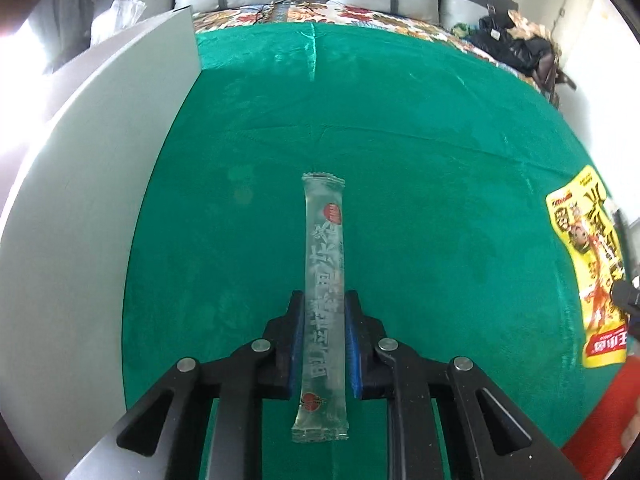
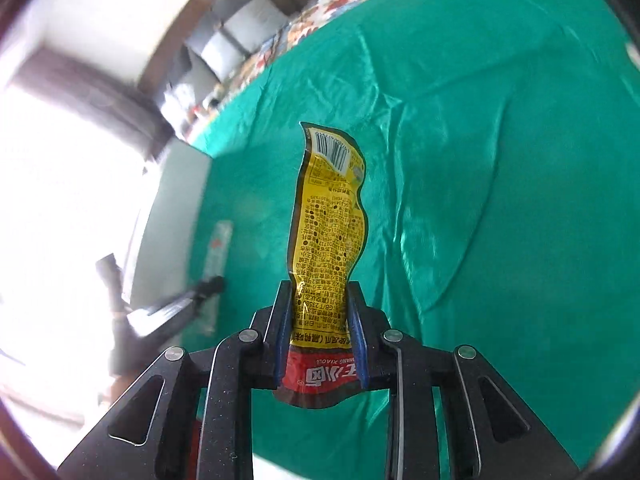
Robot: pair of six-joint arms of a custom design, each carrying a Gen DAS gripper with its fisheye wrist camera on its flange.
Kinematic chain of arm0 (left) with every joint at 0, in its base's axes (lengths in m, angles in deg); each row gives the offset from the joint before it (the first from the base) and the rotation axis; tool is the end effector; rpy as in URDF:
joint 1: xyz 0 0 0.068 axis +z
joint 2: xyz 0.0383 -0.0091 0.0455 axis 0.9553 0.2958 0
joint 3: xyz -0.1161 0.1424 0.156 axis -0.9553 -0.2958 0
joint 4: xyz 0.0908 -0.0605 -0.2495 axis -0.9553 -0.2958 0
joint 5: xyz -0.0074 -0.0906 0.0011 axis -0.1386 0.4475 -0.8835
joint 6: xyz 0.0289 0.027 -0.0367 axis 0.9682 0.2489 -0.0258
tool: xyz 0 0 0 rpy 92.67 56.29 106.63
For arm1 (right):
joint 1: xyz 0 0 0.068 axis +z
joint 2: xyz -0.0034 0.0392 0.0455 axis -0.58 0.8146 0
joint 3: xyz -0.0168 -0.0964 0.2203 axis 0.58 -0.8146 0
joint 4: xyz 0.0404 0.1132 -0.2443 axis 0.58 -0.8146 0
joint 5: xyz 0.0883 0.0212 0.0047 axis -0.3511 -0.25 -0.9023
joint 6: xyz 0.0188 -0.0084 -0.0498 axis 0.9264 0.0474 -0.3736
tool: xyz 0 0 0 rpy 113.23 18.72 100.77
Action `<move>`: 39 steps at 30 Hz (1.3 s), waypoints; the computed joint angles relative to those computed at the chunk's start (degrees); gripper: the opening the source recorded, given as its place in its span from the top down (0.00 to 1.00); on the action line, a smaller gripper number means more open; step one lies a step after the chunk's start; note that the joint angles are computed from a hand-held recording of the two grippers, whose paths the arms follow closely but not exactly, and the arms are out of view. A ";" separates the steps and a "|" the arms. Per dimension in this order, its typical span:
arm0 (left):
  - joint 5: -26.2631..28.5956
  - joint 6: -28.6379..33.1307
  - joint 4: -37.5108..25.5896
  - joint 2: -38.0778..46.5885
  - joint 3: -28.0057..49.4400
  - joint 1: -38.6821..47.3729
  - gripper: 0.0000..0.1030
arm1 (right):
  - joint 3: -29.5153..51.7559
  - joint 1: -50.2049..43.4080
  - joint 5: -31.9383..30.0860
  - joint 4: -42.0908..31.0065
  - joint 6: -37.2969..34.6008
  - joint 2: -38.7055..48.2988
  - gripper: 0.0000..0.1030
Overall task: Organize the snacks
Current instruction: 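Carry both snacks over the white box and open both tools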
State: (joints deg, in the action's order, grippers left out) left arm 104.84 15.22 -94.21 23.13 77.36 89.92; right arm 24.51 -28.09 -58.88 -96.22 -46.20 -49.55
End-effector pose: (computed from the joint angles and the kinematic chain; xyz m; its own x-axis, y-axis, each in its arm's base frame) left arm 0.2107 0.0535 0.1467 -0.8873 0.0833 -0.4537 0.1596 0.9782 -0.1326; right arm 0.1366 0.0350 0.1535 -0.8478 0.4209 -0.3226 0.0930 0.7169 0.6909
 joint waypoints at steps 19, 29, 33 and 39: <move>25.00 32.87 -39.22 21.15 44.62 53.78 0.82 | 47.70 49.44 18.95 24.02 9.02 55.02 0.74; 14.36 28.10 -19.46 29.98 40.43 58.75 0.52 | 77.78 59.92 25.87 12.34 -1.03 90.07 0.57; 17.22 29.64 -17.39 25.55 37.66 62.40 0.23 | 71.47 60.43 28.78 12.10 -1.68 85.65 0.47; 23.52 27.97 -13.95 17.86 35.82 66.29 0.07 | 69.38 62.40 40.88 6.66 -3.66 75.60 0.18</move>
State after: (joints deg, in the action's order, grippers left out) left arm 128.37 43.19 -108.15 40.99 113.17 156.21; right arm 93.89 34.31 -18.00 -89.56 -49.86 26.05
